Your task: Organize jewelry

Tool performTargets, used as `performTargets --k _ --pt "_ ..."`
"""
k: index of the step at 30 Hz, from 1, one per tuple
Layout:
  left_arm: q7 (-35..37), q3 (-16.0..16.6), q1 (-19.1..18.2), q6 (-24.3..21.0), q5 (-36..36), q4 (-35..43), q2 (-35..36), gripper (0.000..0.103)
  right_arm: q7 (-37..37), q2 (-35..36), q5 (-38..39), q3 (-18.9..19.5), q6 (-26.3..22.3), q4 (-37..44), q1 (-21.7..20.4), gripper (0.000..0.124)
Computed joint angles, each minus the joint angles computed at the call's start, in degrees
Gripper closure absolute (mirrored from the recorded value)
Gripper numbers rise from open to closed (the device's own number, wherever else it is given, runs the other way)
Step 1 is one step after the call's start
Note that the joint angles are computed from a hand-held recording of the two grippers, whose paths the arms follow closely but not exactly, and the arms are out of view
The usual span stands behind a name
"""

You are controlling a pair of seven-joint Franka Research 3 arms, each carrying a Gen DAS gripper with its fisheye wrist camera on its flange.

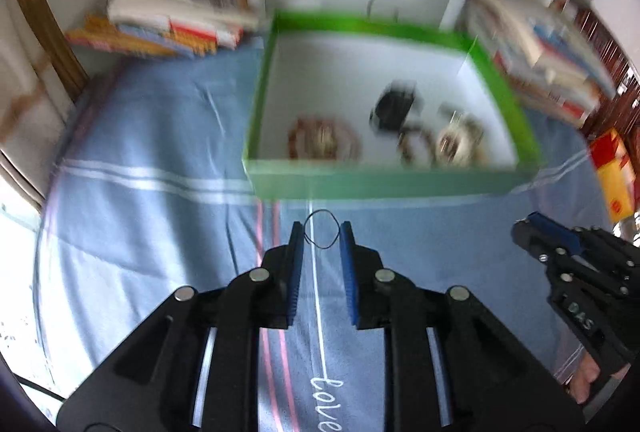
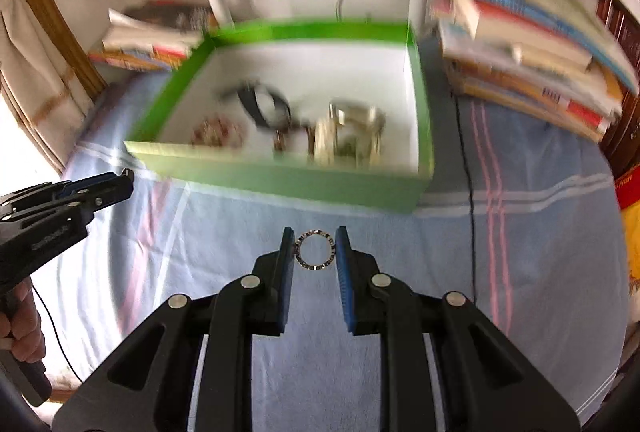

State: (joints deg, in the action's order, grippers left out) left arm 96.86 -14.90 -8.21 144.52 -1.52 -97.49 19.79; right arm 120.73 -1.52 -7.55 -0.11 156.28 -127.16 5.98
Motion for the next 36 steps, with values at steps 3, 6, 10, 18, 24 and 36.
performTargets --k 3,6,10,18,24,36 --pt "-0.76 -0.50 -0.23 -0.76 -1.16 5.62 1.85 0.084 0.13 1.68 -2.34 -0.80 1.54 3.45 -0.81 0.103" --pt "-2.25 -0.02 -1.24 -1.02 -0.08 10.63 4.67 0.084 1.23 4.84 -5.37 -1.85 1.80 7.67 -0.88 0.103" --pt "-5.06 0.69 -3.18 -1.03 2.82 15.30 8.25 0.084 -0.30 9.51 -4.25 -3.14 0.57 12.59 -0.19 0.103" --pt "-7.53 1.46 -5.59 -2.54 7.09 22.10 14.77 0.084 -0.38 13.84 -3.68 -5.43 -2.07 15.30 2.13 0.103" --pt "-9.45 2.33 -6.50 -2.06 9.67 22.79 15.53 0.060 0.87 13.94 -4.37 -6.39 -2.79 15.50 2.75 0.098" --pt "-10.90 2.79 -5.76 5.13 13.52 12.99 8.33 0.024 9.87 8.04 -15.20 -6.38 -3.10 12.03 3.29 0.045"
